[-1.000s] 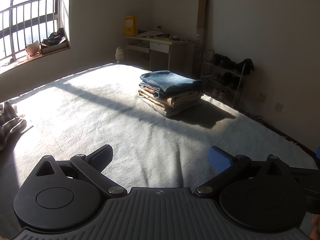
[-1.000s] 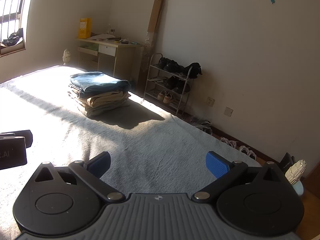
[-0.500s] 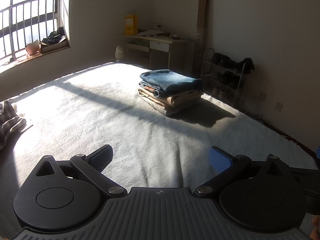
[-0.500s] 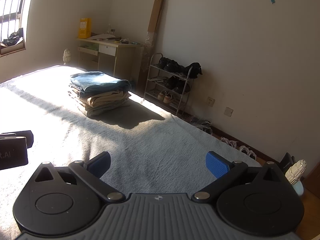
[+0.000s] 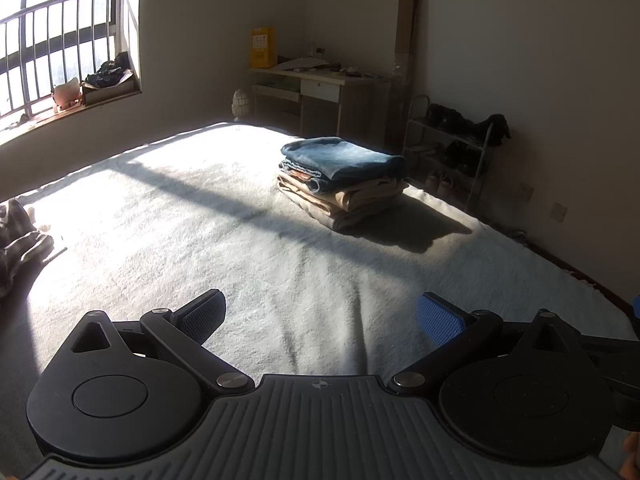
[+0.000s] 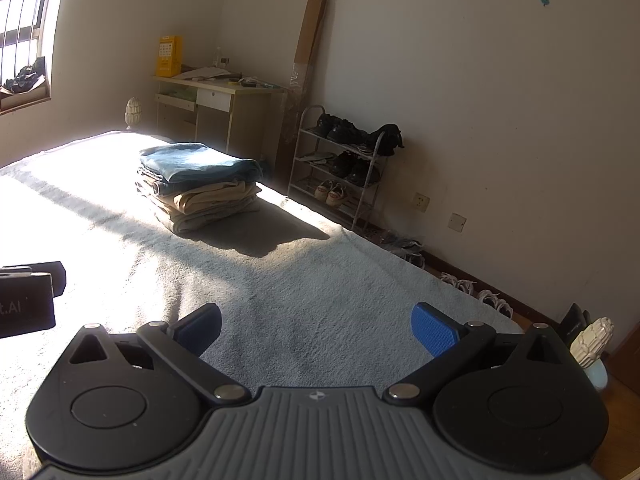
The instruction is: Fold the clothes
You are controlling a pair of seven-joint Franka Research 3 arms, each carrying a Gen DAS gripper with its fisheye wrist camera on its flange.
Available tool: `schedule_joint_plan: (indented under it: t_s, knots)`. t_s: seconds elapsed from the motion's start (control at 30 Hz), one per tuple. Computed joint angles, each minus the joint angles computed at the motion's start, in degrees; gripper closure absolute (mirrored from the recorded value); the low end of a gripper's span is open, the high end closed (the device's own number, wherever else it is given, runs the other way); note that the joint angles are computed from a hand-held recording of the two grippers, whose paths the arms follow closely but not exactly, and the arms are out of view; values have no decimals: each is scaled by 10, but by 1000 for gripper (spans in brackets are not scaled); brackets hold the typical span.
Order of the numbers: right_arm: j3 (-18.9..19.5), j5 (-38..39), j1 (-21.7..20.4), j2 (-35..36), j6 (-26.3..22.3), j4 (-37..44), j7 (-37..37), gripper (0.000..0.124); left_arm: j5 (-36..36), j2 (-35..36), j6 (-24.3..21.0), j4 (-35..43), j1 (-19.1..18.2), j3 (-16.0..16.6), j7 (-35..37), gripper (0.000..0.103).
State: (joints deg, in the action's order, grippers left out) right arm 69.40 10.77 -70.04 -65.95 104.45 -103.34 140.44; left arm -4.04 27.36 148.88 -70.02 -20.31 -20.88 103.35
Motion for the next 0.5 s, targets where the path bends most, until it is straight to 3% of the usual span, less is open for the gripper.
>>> schedule_joint_plan:
  t_s: [0.5]
  knots:
    - [-1,1,-1,-3,-1,1,-1,21,1,-4,6,-9,1,-1,-2,0]
